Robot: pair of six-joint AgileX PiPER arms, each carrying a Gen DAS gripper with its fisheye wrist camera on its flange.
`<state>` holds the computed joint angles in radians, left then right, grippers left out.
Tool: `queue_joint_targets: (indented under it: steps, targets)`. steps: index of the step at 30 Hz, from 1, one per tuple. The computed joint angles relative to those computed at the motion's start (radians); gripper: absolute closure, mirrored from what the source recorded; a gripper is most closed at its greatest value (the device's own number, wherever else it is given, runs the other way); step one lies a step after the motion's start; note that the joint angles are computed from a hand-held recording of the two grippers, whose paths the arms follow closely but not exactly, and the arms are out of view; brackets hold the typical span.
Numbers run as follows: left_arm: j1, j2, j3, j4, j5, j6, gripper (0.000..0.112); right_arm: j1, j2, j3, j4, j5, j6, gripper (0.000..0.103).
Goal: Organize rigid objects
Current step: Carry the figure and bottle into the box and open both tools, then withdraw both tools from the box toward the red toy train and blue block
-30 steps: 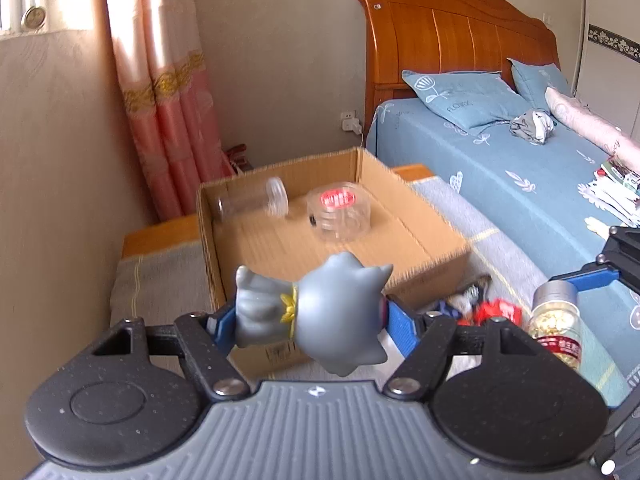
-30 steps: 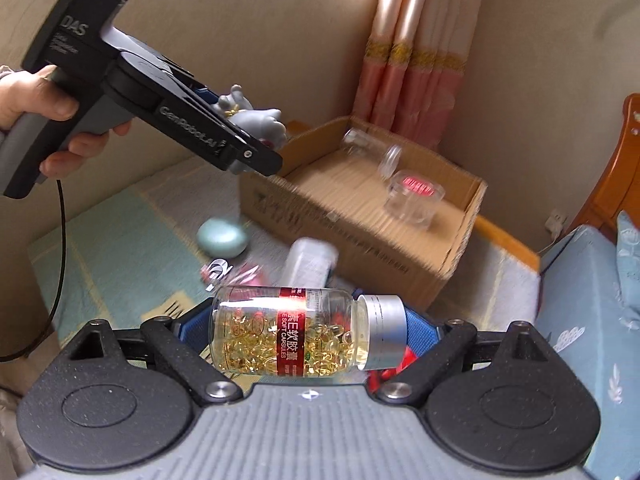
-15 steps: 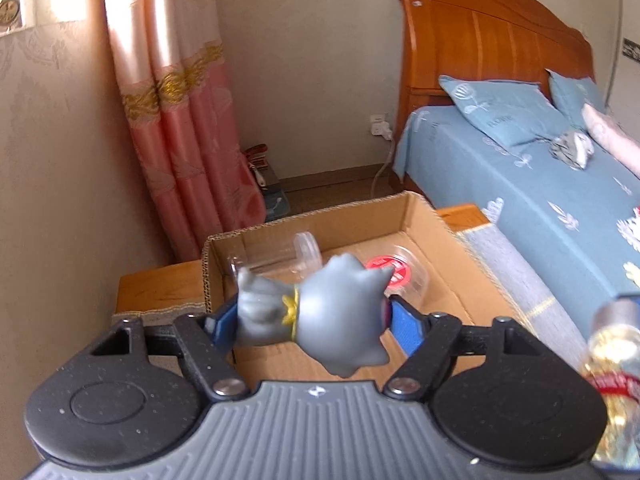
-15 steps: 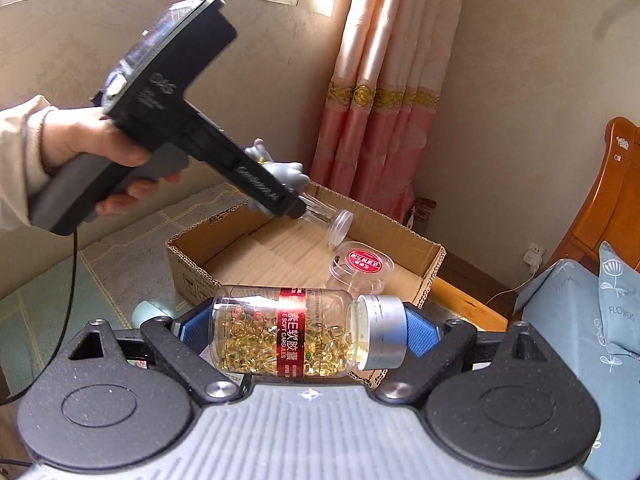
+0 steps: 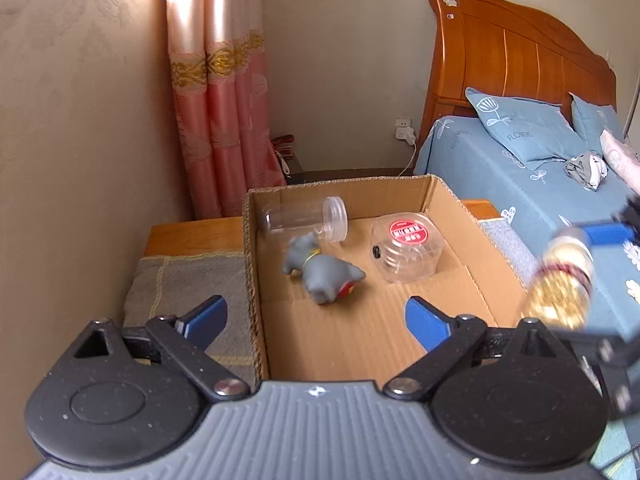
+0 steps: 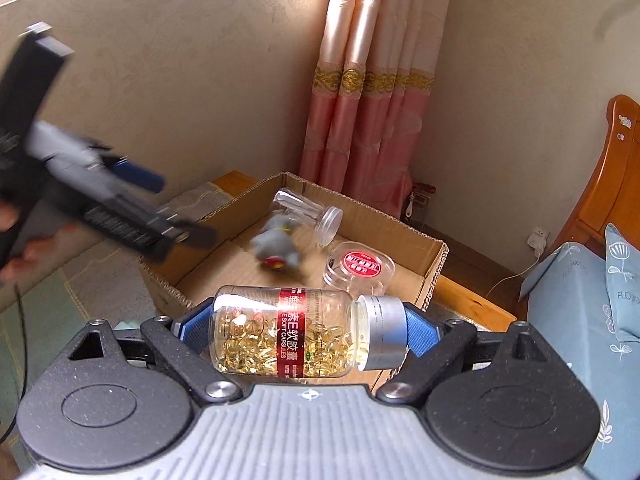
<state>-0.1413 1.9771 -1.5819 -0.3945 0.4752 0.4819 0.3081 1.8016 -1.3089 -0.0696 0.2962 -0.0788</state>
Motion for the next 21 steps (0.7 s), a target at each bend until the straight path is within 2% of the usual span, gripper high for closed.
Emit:
queue_joint_targets:
  steps: [4, 7, 9, 14, 18, 21]
  targets:
    - [-0.006, -0.094, 0.156, 0.041, -0.119, -0.024, 0.016, 0.000, 0.054, -0.086, -0.019, 0.035, 0.031, 0.007]
    - [-0.004, -0.146, 0.233, 0.050, -0.171, -0.030, 0.016, 0.008, 0.084, -0.139, -0.088, 0.053, 0.109, 0.007]
    - [0.001, -0.169, 0.267, 0.014, -0.174, 0.005, 0.016, 0.012, 0.095, -0.161, -0.126, 0.054, 0.150, 0.000]
    - [-0.004, -0.213, 0.352, -0.018, -0.197, 0.041, 0.016, 0.018, 0.054, -0.104, -0.134, 0.028, 0.158, 0.000]
    - [-0.009, -0.235, 0.395, -0.030, -0.200, 0.043, 0.016, 0.042, -0.006, -0.012, -0.256, 0.004, 0.264, 0.000]
    - [-0.008, -0.264, 0.440, -0.090, -0.204, 0.088, 0.016, 0.054, -0.053, 0.056, -0.281, -0.007, 0.291, 0.000]
